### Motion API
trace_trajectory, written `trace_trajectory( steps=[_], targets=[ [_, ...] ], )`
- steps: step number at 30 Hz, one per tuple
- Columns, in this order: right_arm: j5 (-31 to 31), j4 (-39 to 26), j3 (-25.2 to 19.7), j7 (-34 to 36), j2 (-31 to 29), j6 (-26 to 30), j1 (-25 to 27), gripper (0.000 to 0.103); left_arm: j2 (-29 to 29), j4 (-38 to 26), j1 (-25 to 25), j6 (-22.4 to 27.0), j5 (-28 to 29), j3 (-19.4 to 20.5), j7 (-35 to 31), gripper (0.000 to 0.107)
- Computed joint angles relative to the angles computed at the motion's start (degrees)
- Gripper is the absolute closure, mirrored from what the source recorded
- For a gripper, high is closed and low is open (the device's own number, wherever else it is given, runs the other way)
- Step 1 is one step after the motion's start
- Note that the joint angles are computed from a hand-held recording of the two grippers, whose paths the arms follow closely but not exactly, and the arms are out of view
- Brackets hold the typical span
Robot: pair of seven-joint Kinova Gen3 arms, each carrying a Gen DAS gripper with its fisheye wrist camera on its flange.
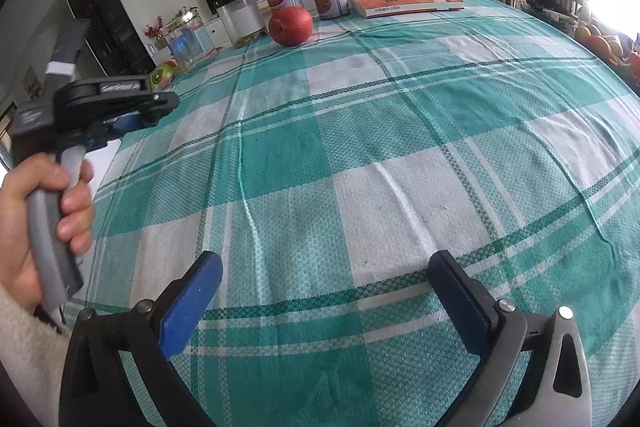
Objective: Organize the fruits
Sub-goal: 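Set the mangosteen back on the cloth and open the left tool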
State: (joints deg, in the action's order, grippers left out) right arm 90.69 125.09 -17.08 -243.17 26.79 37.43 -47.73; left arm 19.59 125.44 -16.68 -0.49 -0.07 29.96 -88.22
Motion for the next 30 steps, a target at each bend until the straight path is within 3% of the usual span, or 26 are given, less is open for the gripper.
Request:
trace_trajectory(
  steps=[2, 4, 8, 12, 14, 15, 16, 19, 22, 26, 28, 30],
  targets=[
    [-0.1, 0.2, -0.1, 0.0, 0.0, 0.2, -0.2, 0.001, -2.9, 2.7, -1.3, 1.9, -0.5, 2.7, -0.8, 0.061],
    [-0.8, 0.0, -0.1, 0.8, 0.0, 0.4, -0.4, 0.001, -5.6, 6.1, 0.8, 2.2, 0.7, 1.5, -2.1, 0.061],
    [-3.8, -1.1, 0.7, 4.2, 0.3, 0.8, -1.4, 0.001, -7.3, 11.3, 11.2, -1.5, 0.3, -8.2, -3.2, 0.061],
    [-4.7, -1.4, 1.7, 5.3, 0.4, 0.7, -2.5, 0.001, -5.5, 14.5, 16.4, -8.9, 0.0, -14.4, -2.0, 0.059],
    [-4.6, -1.3, 2.0, 5.0, 0.4, 0.6, -2.7, 0.001, -4.4, 15.3, 21.6, -12.2, 2.6, -19.7, -5.4, 0.045],
    [-4.4, -1.3, 2.1, 4.9, 0.4, 0.5, -2.8, 0.000, -3.9, 16.0, 23.2, -14.1, 2.9, -21.5, -6.1, 0.029],
    [-4.4, -1.2, 2.2, 4.8, 0.5, 0.6, -2.9, 0.000, -3.4, 16.5, 23.7, -15.3, 2.4, -22.5, -5.7, 0.021],
    [-4.4, -1.2, 2.3, 4.8, 0.5, 0.6, -3.0, 0.000, -3.4, 16.5, 22.6, -15.4, -0.1, -22.7, -2.3, 0.019],
    [-5.7, -1.8, 2.3, 6.2, 0.7, 1.1, -3.3, 0.000, -3.1, 15.7, 27.6, -14.6, 3.0, -26.7, -5.0, 0.015],
    [-10.5, -3.5, 4.3, 12.7, 0.9, 0.6, -5.0, 0.000, -2.8, 15.8, 26.9, -14.9, 2.2, -26.3, -4.4, 0.014],
    [-10.0, -2.6, 4.1, 15.0, -0.4, -3.2, -2.9, 0.000, -2.8, 15.8, 27.1, -14.9, 2.4, -26.4, -4.6, 0.014],
    [-9.3, -2.6, 2.7, 16.9, -1.9, -7.8, 2.4, 0.000, -2.8, 15.8, 27.2, -14.9, 2.5, -26.5, -4.6, 0.014]
  ],
)
